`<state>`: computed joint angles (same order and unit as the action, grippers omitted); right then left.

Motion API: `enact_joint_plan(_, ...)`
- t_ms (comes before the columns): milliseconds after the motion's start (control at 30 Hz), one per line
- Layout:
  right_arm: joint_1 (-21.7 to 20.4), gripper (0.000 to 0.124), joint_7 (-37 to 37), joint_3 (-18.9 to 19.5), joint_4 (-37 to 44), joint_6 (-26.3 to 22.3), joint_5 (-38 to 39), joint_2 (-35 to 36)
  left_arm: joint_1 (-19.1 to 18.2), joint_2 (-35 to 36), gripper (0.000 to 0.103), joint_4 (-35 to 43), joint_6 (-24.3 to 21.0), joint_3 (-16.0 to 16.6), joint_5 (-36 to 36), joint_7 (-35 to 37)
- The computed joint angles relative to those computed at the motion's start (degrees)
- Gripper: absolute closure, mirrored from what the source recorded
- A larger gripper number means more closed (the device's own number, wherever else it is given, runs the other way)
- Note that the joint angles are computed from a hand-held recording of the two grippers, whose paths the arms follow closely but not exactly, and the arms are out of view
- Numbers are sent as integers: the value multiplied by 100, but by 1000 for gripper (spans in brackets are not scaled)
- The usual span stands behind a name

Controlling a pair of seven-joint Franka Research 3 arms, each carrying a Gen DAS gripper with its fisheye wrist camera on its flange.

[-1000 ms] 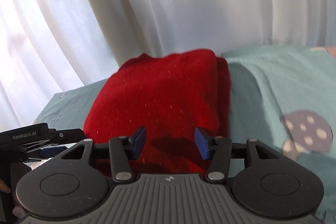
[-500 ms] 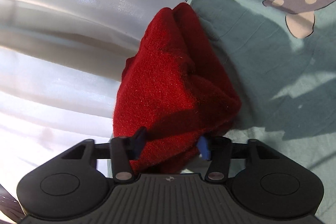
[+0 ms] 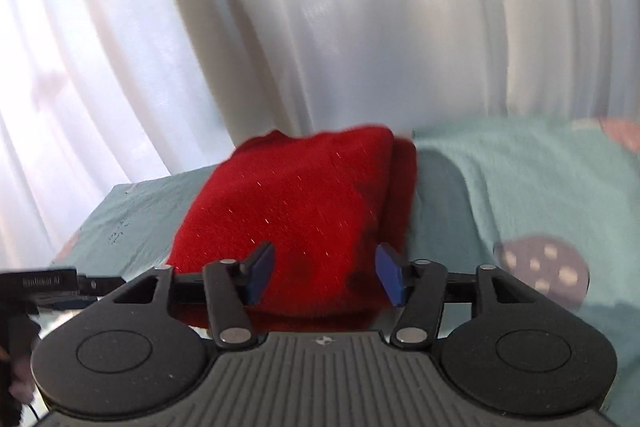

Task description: Fold small clothes

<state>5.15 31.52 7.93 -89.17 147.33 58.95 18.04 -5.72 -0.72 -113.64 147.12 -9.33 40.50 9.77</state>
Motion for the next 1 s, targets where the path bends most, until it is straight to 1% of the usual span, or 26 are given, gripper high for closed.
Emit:
enact_joint_plan(33,-10,62,-602,152,-23,187,277,-19,5,148,4,165,13,6,-11,40)
enact_joint_plan(67,32,62,-977,243,42,252,410,25,4,326,4,324,123,20,-88,151)
enact_joint_plan(100,110,62,-1062,268,180,196,359,132,-8,482,4,455,211,29,-233,315)
enact_joint_plan(133,169,65,-1032,284,312,87,296,238,-34,652,4,618,138,26,-430,510)
enact_joint_plan(167,233,67,-907,277,430,-24,170,341,-79,810,4,779,6,24,-559,675)
enact_joint_plan(233,390,86,-415,175,728,-390,-402,602,-203,1022,3,972,-230,77,-513,734)
enact_joint_plan(267,557,88,3,37,829,-397,-892,721,-231,1088,2,1020,-278,95,-570,806)
enact_joint_plan(300,708,91,417,-107,911,-388,-1395,829,-233,1097,2,984,-207,110,-658,878)
enact_joint_plan(333,741,94,553,-130,861,-277,-1608,880,-253,1110,1,984,-199,131,-695,886)
enact_joint_plan(400,521,94,222,108,693,-141,-1433,832,-316,1145,1,1039,-285,166,-633,941)
enact_joint_plan(500,516,94,285,117,686,-136,-1676,802,-420,1222,0,1145,-445,214,-394,987)
enact_joint_plan(600,506,94,300,164,700,-45,-1762,848,-395,1270,0,1110,-294,251,-436,962)
enact_joint_plan(700,538,94,225,207,569,160,-1810,804,-401,1258,0,1065,-240,264,-425,976)
enact_joint_plan(1000,528,94,380,174,454,163,-2037,719,-494,1150,0,966,-386,257,-127,877)
